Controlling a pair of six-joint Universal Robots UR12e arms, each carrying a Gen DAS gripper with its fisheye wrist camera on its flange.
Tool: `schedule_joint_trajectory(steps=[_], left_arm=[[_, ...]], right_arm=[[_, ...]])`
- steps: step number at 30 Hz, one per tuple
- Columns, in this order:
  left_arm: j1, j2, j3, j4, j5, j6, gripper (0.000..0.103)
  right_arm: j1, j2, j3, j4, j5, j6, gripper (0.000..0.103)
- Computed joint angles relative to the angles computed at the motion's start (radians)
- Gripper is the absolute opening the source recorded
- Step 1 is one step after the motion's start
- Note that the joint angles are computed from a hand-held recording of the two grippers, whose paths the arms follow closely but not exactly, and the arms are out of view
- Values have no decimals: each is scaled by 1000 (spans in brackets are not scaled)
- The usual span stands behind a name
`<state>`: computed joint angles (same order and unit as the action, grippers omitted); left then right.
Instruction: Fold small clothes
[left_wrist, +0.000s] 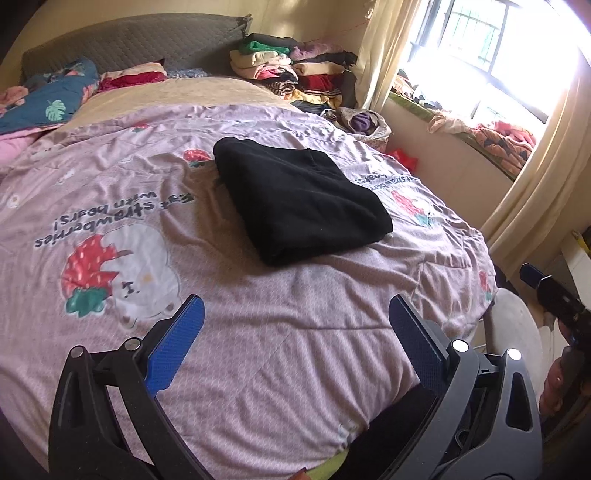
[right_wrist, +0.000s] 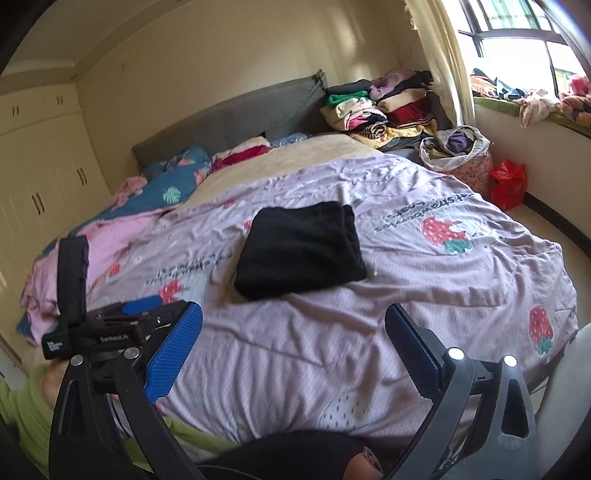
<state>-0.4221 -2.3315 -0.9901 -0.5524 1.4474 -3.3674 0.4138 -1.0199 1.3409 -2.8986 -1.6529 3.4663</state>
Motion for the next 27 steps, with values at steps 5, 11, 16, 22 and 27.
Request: schedule_joint_trajectory(steps=[5, 11, 16, 22, 27], left_arm=[[-1, 18, -46, 47, 30, -2, 94], [-5, 29, -78, 65, 65, 5, 94], [-6, 29, -81, 40, 82, -5, 94], [-8, 28, -82, 34, 102, -16, 94], [-9, 27, -80, 23, 115, -21, 94]], right_arm=[[23, 27, -13, -14, -75, 5, 99], [38, 63, -26, -45, -147, 23, 99], [43, 88, -44, -9, -160, 3, 99], [47, 95, -50, -2, -153, -16, 99], [45, 93, -48, 3, -146, -9, 99]])
